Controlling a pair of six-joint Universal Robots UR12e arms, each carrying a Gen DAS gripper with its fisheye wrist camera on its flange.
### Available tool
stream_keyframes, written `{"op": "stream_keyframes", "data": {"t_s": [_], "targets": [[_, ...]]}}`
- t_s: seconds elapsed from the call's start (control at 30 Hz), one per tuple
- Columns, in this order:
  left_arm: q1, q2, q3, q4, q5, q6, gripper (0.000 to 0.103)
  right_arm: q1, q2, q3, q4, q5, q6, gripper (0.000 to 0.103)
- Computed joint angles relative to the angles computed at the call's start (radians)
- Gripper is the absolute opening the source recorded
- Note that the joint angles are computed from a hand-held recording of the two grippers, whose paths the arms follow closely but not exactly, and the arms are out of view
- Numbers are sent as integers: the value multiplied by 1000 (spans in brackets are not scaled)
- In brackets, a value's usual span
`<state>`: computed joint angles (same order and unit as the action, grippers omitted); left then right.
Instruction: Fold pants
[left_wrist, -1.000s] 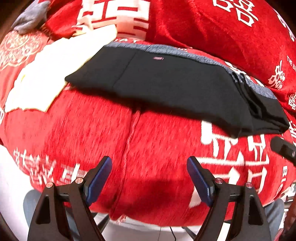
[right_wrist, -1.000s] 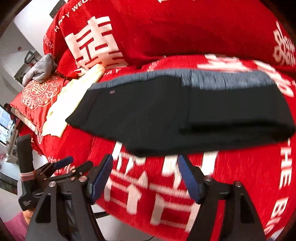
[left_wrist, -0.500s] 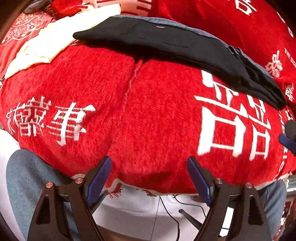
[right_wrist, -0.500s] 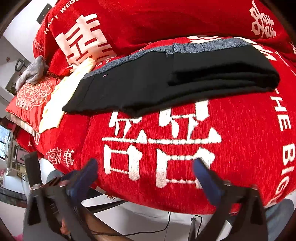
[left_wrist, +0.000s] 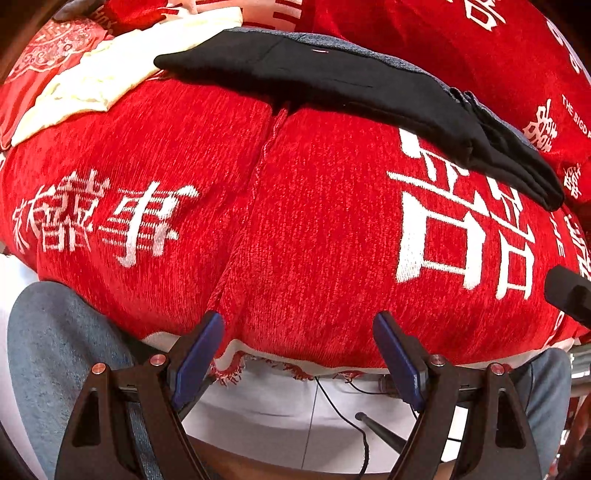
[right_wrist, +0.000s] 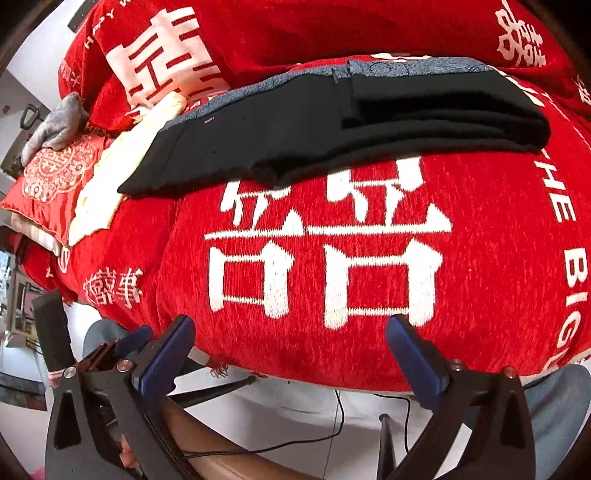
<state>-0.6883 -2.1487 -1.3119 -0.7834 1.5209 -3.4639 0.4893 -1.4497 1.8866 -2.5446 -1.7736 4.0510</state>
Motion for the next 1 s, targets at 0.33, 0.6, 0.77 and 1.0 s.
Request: {"op": "stream_keyframes", "data": {"t_s": [0.33, 0.6, 0.77, 1.0], "targets": [[9, 11, -21, 33, -17, -16, 84, 7, 10, 2, -65, 43, -18, 103], [17, 18, -25, 28, -24, -23, 84, 24, 20, -9, -99, 11, -74, 103], [26, 22, -25, 42, -18, -34, 84, 15, 19, -21, -36, 61, -100, 103], [42, 19, -10, 31, 3, -49, 84, 3, 22, -18, -18, 82, -74, 103]]}}
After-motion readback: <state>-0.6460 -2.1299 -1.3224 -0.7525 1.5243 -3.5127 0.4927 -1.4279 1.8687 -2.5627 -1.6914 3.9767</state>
